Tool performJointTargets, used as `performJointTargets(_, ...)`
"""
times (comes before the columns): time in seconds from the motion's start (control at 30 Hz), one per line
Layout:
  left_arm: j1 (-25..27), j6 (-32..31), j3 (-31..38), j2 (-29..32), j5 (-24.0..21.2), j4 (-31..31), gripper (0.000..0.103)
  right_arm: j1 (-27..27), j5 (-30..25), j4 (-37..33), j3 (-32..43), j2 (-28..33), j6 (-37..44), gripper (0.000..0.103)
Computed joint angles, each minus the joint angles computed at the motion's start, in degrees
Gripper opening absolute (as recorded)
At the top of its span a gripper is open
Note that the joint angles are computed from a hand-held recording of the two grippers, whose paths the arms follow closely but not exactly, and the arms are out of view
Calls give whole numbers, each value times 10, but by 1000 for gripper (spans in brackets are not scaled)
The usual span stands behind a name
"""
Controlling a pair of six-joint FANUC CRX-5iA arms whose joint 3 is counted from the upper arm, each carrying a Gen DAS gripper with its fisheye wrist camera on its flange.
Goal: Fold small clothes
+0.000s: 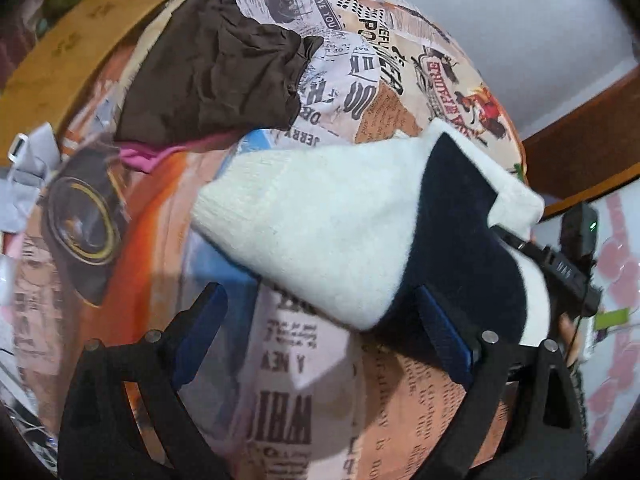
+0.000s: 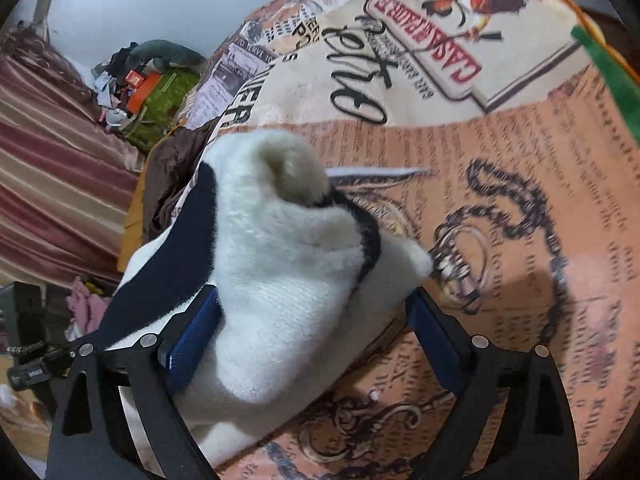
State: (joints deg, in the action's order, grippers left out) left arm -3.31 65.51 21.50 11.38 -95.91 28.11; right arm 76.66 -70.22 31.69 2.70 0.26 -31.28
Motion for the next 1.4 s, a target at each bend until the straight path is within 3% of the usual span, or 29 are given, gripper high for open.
performJointTargets(0.17,-5,41,4,35,-19,41,98,-5,20,2,-5,0,4,90)
performJointTargets(0.3,-13,41,-7,40,-5,62,99,-5,26,14,-12,-1,6,83)
performJointTargets(0.37,-20,33,-7,41,5,67,89,-4,26,23,-14,-1,7,75)
performJointTargets(0.5,-35,10,12,38,45,39,68,2,3,27,7,13,16,68)
performJointTargets(0.6,-58,-17,44,39,91,-30,50,10,-18,26,37,30,33,68)
performJointTargets(0.63,-67,-22,59,46,99,-54,50,12,-21,26,43,34,36,68)
performJointTargets(0.9,-88,-2,168,135,61,-73,50,33,-20,41,45,32,11,76)
performJointTargets(1.0,-81,-3,173,132,46,-67,51,45,-70,41,56,22,11,79)
performJointTargets(1.07,-75,-8,168,121,39,-69,60,47,-115,39,76,24,37,83)
performJointTargets(1.13,-68,-9,156,106,38,-69,82,41,-137,38,89,21,63,84)
performJointTargets(1.27,-56,-11,142,83,17,-64,88,-3,-96,14,83,1,123,85)
performJointTargets(1.4,-49,-6,112,61,-3,-44,88,-72,-22,-83,90,4,222,85)
